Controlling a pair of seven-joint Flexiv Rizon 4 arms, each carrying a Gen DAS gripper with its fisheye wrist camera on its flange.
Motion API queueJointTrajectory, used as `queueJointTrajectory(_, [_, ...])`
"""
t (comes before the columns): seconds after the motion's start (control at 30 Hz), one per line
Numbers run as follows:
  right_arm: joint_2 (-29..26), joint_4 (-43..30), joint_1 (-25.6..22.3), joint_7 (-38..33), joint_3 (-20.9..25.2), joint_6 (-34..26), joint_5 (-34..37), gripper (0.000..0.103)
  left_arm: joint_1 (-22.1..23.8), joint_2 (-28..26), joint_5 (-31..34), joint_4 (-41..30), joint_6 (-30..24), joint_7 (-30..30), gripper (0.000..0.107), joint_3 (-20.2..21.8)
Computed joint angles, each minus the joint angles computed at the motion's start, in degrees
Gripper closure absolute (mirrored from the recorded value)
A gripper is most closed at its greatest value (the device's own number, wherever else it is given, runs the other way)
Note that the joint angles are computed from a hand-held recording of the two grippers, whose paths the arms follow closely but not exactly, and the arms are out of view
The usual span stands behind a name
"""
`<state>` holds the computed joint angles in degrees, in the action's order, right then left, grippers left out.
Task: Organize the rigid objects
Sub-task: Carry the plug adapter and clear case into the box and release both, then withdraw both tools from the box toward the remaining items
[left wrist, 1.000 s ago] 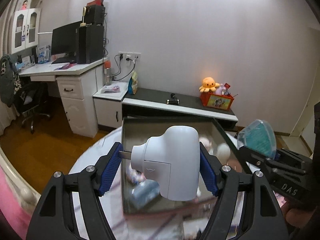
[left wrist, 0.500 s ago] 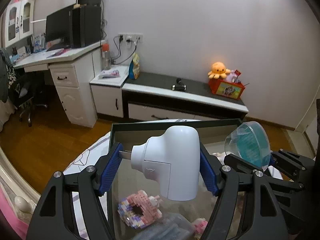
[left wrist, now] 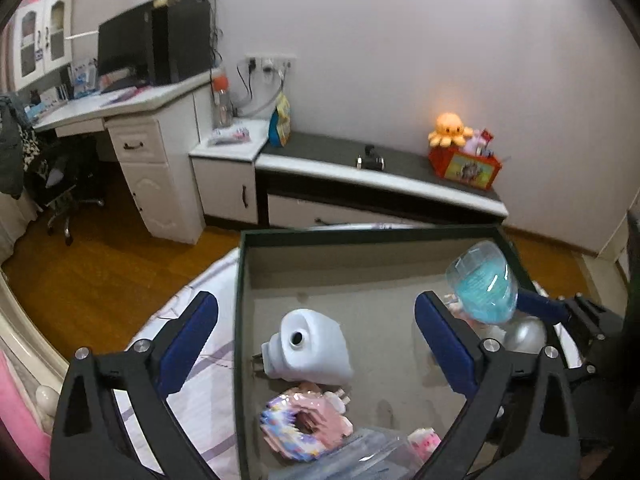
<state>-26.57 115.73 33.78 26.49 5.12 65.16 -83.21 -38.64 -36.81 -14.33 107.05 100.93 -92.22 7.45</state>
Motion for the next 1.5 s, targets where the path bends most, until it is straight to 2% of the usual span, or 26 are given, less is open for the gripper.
queueJointTrajectory(0.17, [4.3,3.2,0.4,8.2,1.0,-3.3,-4.9,0.014,-0.6,4.9,-1.0,8.2,9.2,-0.8,0.004,-0.3])
queueJointTrajectory(0.33, [8.7,6.3,0.9,15.7,4.4,-8.5,-8.2,0.014,-0.7,9.6,-3.5,16.3,16.8,0.7,0.004,-2.1])
queueJointTrajectory(0.43, [11.2,8.1,3.1,17.6,7.1,-14.0,-6.7,0.014,-0.8,12.1,-5.1,21.1,20.6,1.9,0.004,-3.6])
queueJointTrajectory(0.77, [16.3,10.8,12.2,20.6,13.6,-30.9,-0.8,0.014,-5.2,17.3,-15.7,33.9,32.5,6.8,0.004,-7.6])
queueJointTrajectory(0.83, [16.5,10.8,14.6,21.4,15.0,-35.2,1.0,0.014,-5.2,18.3,-16.4,36.5,35.0,6.2,0.004,-9.0])
queueJointTrajectory(0.97, [16.4,10.7,17.5,22.6,16.3,-39.3,3.1,0.014,-6.6,19.1,-21.4,40.1,39.3,7.5,0.004,-11.9])
queueJointTrajectory(1.2, [15.3,10.5,20.9,25.3,17.0,-41.8,4.5,0.014,-8.1,19.3,-27.0,44.5,43.5,8.2,0.004,-17.0])
queueJointTrajectory(1.5, [15.3,10.8,22.8,26.9,17.4,-43.8,6.2,0.014,-9.2,19.6,-28.8,46.3,44.5,7.7,0.004,-18.4])
